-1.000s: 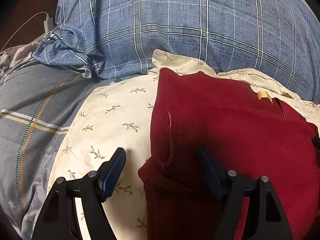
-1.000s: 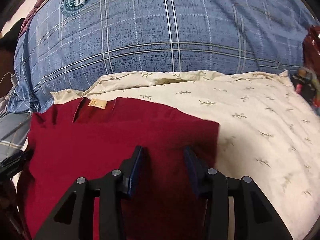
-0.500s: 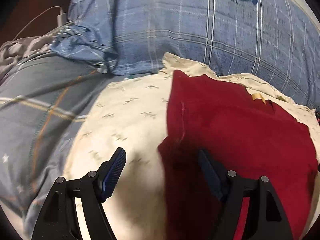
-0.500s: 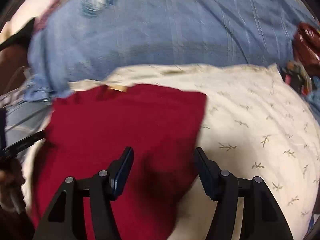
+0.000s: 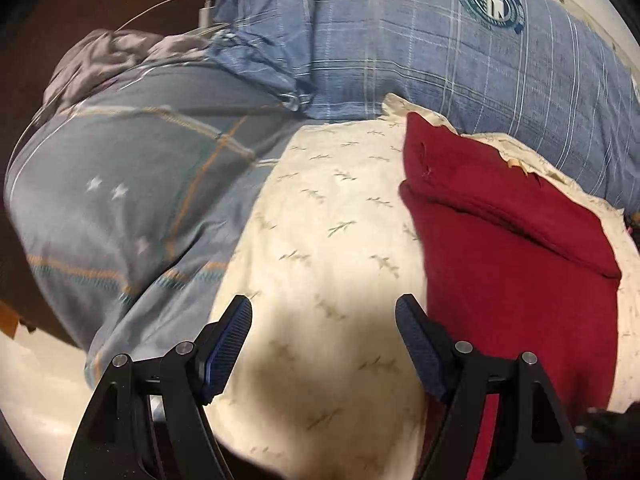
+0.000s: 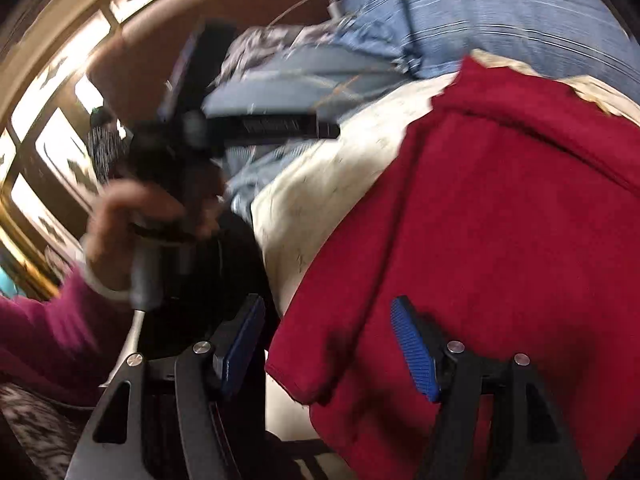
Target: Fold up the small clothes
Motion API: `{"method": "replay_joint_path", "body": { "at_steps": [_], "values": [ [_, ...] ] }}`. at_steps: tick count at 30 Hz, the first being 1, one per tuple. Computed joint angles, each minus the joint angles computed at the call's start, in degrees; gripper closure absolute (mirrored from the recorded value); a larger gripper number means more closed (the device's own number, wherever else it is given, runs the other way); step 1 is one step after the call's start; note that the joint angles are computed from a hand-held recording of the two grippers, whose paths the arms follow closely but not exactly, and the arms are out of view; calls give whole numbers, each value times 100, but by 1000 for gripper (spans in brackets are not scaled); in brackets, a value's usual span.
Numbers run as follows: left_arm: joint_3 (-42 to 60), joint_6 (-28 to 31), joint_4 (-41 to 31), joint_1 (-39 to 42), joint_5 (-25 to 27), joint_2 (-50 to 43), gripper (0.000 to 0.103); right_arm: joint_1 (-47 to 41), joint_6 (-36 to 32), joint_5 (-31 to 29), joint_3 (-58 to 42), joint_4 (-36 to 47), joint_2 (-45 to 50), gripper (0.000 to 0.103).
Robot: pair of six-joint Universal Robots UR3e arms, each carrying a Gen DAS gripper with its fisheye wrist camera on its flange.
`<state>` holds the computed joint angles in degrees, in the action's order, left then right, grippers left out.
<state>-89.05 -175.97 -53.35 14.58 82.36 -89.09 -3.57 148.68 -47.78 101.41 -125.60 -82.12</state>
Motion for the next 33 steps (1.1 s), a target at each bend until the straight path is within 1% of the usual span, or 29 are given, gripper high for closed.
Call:
{"method": "replay_joint_path", "body": {
  "at_steps": [3, 6, 8, 11, 12, 13, 15, 17, 19, 20, 22, 24, 25, 26, 27, 28, 30, 31, 33],
  "values": [
    [-190, 85, -156, 313, -179, 327, 29, 211, 197, 26, -70, 69, 233, 34],
    [-454, 230, -380, 592, -333, 746, 29, 364, 199, 366, -166, 203, 444, 34],
    [-558, 336, -503, 728, -397, 936, 29, 601, 381, 607, -378, 45, 710, 34],
    [-614, 427, -685, 883, -523, 1150, 29, 820, 641, 1240, -620, -40, 1127, 35],
    [-634, 468, -760, 966, -603, 1226, 29, 875, 744, 1314, -651, -4, 1217, 35],
    [-637, 493, -812, 1023, -654, 1263, 29, 916, 770, 1331, -716, 121, 1302, 35],
    [-631, 574, -996, 1163, -764, 1361, 29, 925, 739, 1151, -637, 173, 1189, 35],
    [-675, 712, -1143, 1286, -864, 1485, 29, 729, 406, 1077, -386, 418, 772, 35],
    [-729, 823, -1300, 1359, -918, 1602, 29, 317, -5, 1101, -60, 830, 207, 35],
    [-777, 971, -1505, 1441, -1048, 1713, 29, -14, -228, 1056, 190, 1074, -211, 35],
    [-826, 1191, -1861, 1517, -1276, 1845, 29, -645, -479, 852, 624, 1411, -930, 34],
    [-887, 1407, -2198, 1504, -1400, 1962, 29, -1531, -817, 568, 1009, 2083, -1717, 33],
    [-918, 1510, -2293, 1471, -1403, 2011, 29, -1826, -909, 475, 1059, 2295, -1881, 33],
    [-977, 1622, -2343, 1379, -1346, 2076, 29, -2328, -1129, 287, 1207, 2754, -2285, 33],
    [-1016, 1658, -2335, 1286, -1281, 2099, 29, -2591, -1286, 227, 1301, 2969, -2459, 33],
    [-1040, 1718, -2341, 1188, -1210, 2106, 29, -3047, -1583, 90, 1418, 3451, -2803, 33],
    [-1129, 1789, -2360, 1017, -1072, 2123, 29, -3528, -1814, -112, 1607, 3849, -3125, 33],
    [-1137, 1775, -2385, 963, -1033, 2113, 29, -3794, -1929, -303, 1720, 4074, -3326, 33],
    [-1102, 1665, -2455, 811, -949, 1984, 29, -3943, -1844, -623, 1805, 4065, -3360, 33]
  ]
}}
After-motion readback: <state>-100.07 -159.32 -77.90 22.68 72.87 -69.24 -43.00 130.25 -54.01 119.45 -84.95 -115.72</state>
